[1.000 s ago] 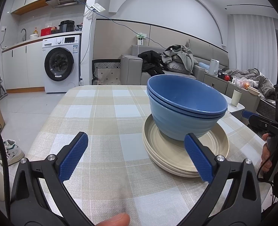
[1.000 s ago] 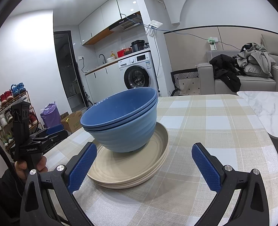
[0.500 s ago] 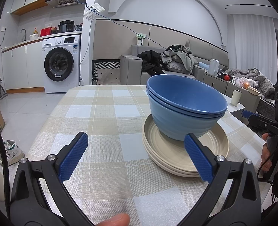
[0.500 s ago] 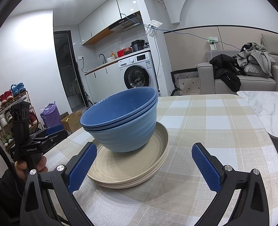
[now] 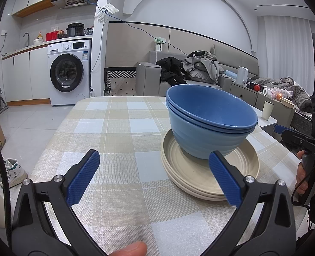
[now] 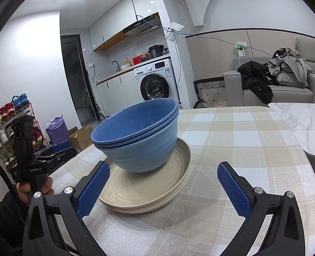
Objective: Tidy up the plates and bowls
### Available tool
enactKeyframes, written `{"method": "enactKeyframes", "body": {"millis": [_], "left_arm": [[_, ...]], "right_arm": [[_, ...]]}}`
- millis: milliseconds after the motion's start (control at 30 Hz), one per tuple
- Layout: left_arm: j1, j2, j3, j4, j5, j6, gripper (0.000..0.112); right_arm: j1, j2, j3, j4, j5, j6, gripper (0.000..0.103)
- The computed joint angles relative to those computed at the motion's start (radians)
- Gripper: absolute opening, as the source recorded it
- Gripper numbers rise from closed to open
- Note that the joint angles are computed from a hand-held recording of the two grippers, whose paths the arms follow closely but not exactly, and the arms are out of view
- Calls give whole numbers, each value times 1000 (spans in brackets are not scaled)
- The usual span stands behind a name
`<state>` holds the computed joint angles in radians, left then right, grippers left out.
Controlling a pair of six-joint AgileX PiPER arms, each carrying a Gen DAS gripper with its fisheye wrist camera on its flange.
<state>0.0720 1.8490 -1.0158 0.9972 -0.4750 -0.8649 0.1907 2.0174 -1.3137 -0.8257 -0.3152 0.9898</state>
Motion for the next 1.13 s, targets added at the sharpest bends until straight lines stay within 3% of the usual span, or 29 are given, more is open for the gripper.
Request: {"method": "enactKeyframes", "body": {"millis": [1133], "left_arm": [[2,4,-5,13,-1,-10,102]], "right_arm": [[0,-1,-2,-7,3,7,103]]}}
